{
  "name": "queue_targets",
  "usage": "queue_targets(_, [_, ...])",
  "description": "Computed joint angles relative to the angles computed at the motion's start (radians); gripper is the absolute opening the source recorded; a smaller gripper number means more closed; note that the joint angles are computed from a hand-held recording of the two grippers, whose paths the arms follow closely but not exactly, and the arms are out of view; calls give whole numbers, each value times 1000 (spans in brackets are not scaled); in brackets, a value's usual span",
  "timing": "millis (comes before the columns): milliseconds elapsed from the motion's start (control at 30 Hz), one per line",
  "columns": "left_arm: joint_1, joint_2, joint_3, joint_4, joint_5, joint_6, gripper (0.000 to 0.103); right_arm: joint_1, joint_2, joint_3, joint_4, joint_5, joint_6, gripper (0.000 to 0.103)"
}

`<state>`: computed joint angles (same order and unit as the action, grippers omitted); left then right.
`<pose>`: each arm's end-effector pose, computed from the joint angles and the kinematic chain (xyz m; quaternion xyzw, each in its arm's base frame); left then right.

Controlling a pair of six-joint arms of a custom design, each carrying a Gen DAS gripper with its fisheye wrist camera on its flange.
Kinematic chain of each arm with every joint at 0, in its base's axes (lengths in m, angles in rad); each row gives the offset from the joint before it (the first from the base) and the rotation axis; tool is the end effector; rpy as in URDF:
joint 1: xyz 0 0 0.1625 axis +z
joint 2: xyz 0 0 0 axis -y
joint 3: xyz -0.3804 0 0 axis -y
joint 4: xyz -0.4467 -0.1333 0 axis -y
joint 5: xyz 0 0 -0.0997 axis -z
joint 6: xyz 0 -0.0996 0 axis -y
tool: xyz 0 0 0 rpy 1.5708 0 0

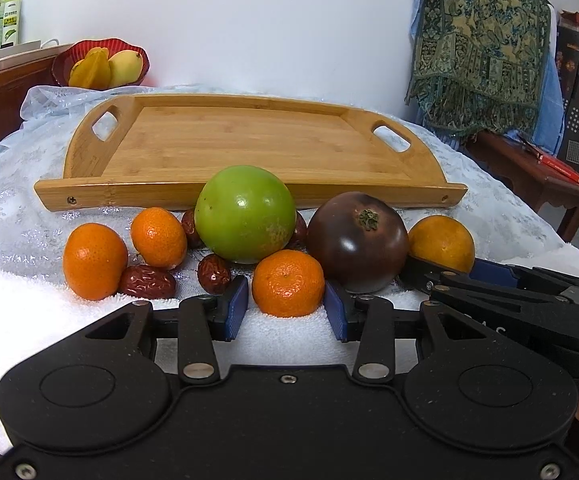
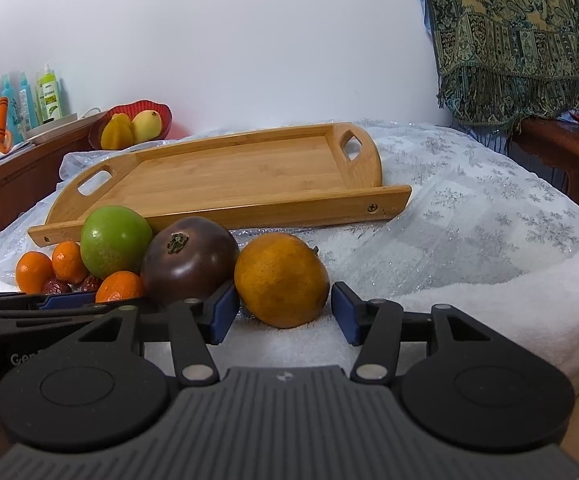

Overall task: Organize fruits
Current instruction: 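Grasp a small mandarin with the left tool while the right tool grasps the large orange, then carry the mandarin with the left tool while the right tool carries the orange onto the bamboo tray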

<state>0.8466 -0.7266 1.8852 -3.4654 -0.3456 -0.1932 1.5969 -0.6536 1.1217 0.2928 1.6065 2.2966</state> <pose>-0.2009 -0.5697 0.0479 0.0007 0.7909 -0.5015 0.3507 0.1481 -0.7004 0.0514 0.3813 -0.8361 0.3548 0.1719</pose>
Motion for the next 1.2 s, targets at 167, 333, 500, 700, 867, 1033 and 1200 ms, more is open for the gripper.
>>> queue_targets(167, [-3, 28, -18, -51, 17, 61, 40, 5, 7, -5, -6, 14, -6, 68])
queue_targets(333, [-9, 64, -43, -116, 37, 162, 36, 13, 10, 4, -37, 40, -25, 67])
queue_targets(500, [-25, 79, -60, -109, 77, 189, 35, 18, 1, 21, -57, 46, -4, 51])
queue_targets(700, [-59, 111, -90, -270, 126, 364, 35, 14, -33, 57, -93, 6, 38, 50])
queue_targets(867, [-87, 125, -155, -540, 128, 707, 35, 21, -28, 21, -70, -42, 37, 50])
queue_targets(1033, [-61, 39, -157, -501, 83, 742, 35, 51, 58, -137, -5, -66, 35, 50])
queue_targets(1200, [13, -11, -224, -472, 6, 825, 35, 86, 224, -423, 120, -52, 58, 50])
